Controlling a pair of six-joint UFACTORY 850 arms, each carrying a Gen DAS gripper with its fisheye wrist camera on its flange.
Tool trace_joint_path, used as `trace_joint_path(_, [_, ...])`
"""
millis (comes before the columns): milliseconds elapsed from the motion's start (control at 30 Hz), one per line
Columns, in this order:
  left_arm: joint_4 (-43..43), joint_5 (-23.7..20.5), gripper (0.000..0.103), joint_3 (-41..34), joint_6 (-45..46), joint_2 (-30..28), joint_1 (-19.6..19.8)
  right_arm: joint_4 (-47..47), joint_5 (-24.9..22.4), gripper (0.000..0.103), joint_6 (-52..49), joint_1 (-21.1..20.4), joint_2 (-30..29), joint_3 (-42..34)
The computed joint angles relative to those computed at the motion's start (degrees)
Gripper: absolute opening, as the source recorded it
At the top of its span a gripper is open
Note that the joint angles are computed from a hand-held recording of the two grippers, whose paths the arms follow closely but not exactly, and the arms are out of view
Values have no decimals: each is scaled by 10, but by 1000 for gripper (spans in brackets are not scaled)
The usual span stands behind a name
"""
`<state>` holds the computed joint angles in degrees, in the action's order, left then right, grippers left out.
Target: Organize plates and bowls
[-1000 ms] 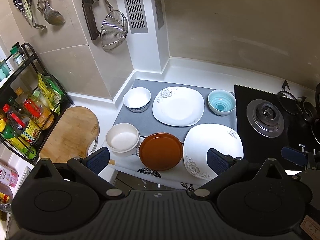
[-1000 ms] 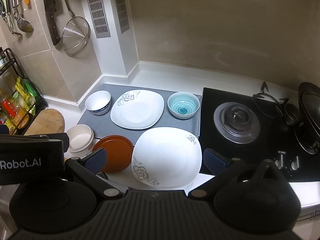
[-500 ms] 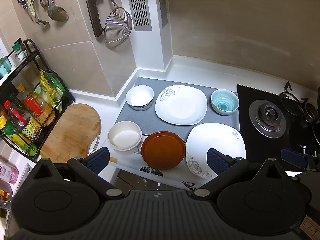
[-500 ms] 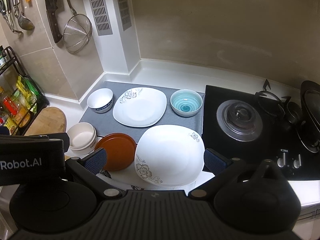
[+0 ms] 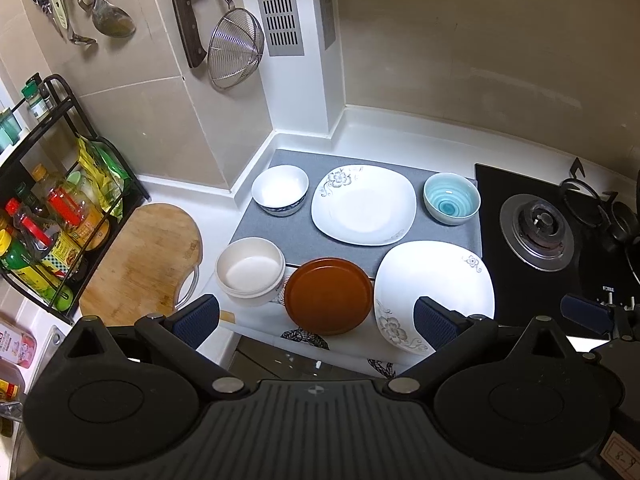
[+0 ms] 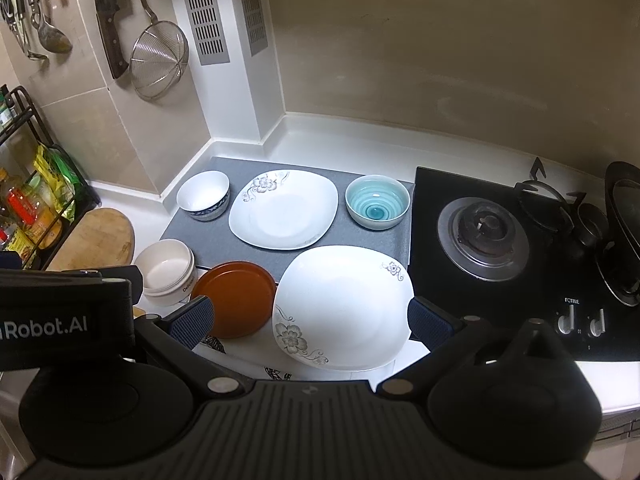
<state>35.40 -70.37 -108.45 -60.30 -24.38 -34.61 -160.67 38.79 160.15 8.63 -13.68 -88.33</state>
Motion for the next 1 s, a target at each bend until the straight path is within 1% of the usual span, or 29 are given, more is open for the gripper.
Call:
trace_joint_path(433, [7,-12,103,-13,7,-13,-4,14,10,103,-10,-2,-6,-5])
trace_joint_path(800, [7,-4,103,-12,16,-17,-5,28,16,103,-20,-7,-12,-7])
trace_joint_path(867, [1,11,103,-7,13,-17,-1,34,6,103,-21,-8,-11,-1])
trace_joint_path(933, [-1,46,103,16,9,-10,4,37,-21,103,-25,-9,-8,14])
trace_joint_path(1000, [-29,82,103,44,9,-2,17,70,-34,103,-61,-16,-12,31])
